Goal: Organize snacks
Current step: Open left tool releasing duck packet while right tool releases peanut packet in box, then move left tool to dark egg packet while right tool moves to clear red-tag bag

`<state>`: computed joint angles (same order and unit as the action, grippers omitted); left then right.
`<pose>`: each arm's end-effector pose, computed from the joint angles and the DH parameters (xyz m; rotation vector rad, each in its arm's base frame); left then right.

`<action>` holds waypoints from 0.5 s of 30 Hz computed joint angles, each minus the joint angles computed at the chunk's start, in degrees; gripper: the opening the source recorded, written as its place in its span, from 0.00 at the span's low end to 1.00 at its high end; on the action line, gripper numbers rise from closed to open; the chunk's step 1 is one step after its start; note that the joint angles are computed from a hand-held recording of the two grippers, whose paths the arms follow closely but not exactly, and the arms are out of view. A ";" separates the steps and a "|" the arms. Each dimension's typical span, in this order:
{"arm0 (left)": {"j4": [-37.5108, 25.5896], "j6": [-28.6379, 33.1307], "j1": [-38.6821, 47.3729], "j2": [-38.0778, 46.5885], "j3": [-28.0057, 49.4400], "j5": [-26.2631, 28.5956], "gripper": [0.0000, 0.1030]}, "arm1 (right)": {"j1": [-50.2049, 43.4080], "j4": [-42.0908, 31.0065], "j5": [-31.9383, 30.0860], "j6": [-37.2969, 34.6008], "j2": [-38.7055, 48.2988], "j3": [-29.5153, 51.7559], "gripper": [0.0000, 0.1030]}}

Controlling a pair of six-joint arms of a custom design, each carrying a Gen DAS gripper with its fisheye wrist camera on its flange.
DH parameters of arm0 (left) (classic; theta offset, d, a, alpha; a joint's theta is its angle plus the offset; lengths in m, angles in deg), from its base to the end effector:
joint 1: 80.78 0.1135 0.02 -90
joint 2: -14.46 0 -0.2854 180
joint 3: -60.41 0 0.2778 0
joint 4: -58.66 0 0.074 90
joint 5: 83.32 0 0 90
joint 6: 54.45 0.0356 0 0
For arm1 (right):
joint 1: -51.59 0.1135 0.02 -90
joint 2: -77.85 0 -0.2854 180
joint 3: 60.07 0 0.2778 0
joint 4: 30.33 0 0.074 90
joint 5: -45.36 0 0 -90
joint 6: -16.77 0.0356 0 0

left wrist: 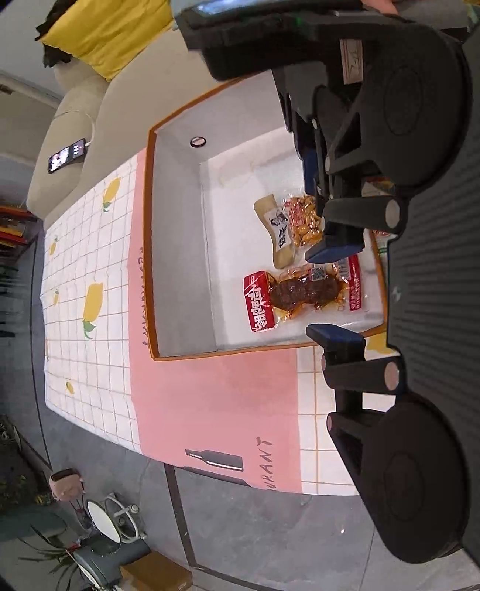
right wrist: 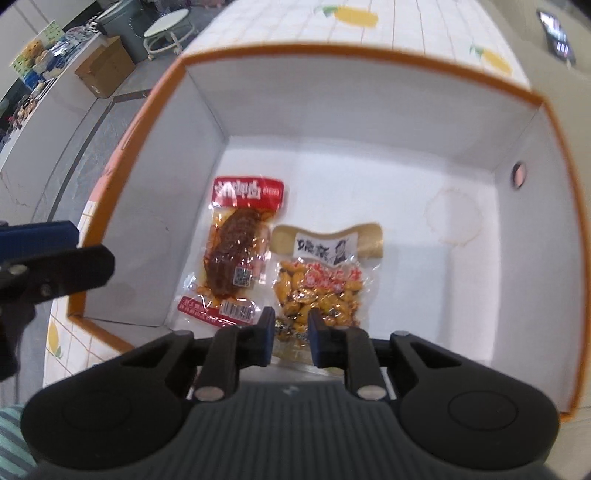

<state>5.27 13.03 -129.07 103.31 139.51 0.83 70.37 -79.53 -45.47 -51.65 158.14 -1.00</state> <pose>0.2273 -0.2495 0.2542 0.5678 2.6293 -0.2601 0.2531 0.0866 0.1910 0.0654 2.8191 0.1870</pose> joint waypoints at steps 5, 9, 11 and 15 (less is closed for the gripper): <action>1.03 -4.86 -2.67 -6.44 -3.93 -0.83 0.44 | 3.17 -4.17 6.27 1.47 -9.46 -1.37 0.20; -0.19 -7.04 -6.33 -11.04 -6.14 -4.86 0.44 | 6.56 -8.48 9.97 4.03 -19.31 -2.85 0.25; -1.29 -8.15 -8.54 -13.06 -6.92 -6.97 0.45 | 9.35 -10.66 12.32 6.33 -23.79 -3.50 0.26; -3.02 -11.62 -13.24 -17.33 -9.06 -10.61 0.45 | 17.83 -16.96 18.37 13.24 -31.84 -3.79 0.30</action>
<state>2.26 1.42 -142.31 85.98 130.44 -9.77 88.20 -96.48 -27.10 -38.40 126.30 -4.79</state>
